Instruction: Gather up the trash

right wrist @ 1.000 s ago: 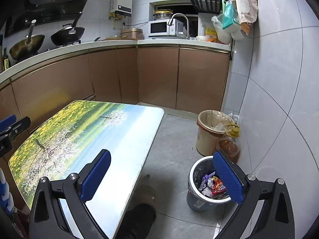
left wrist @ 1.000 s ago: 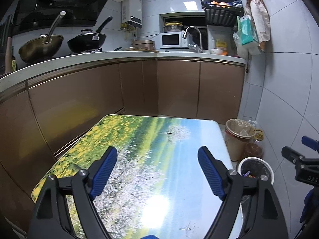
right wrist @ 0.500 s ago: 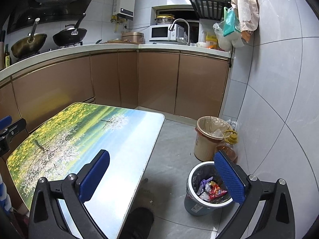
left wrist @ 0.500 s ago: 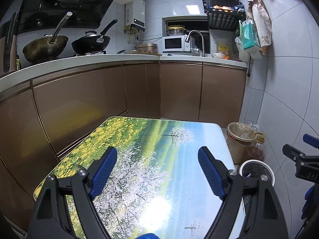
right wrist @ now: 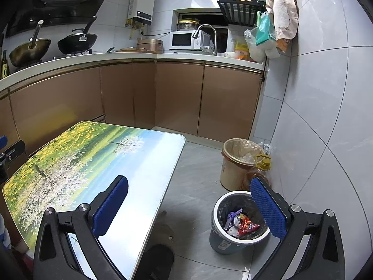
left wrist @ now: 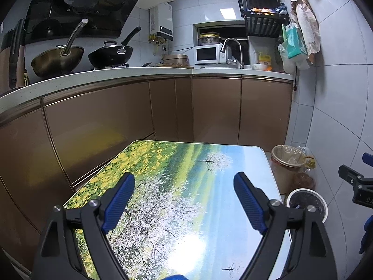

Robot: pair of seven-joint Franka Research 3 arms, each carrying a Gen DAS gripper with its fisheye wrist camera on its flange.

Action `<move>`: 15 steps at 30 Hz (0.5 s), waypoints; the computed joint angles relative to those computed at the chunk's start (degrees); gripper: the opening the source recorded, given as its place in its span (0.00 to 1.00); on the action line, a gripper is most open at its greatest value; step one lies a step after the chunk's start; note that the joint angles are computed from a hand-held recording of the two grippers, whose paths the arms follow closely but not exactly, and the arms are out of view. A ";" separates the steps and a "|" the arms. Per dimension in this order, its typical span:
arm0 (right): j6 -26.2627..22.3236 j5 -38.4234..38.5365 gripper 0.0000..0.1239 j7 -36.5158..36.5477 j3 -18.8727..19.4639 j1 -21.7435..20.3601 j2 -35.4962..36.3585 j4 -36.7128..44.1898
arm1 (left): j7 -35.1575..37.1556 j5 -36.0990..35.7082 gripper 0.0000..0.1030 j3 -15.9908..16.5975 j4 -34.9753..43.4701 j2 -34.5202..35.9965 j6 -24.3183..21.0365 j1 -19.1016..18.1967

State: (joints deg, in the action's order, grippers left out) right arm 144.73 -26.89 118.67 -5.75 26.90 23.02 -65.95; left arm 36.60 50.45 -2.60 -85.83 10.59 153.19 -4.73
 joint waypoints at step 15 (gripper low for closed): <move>0.01 -2.20 0.83 1.69 -0.62 0.42 0.00 -0.15 | -0.81 0.84 0.84 0.15 -0.09 0.13 0.77 -0.08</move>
State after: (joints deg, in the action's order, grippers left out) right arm 144.74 -29.09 120.35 -6.37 27.32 23.02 -66.10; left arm 35.80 51.28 -2.45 -85.92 10.72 153.96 -4.82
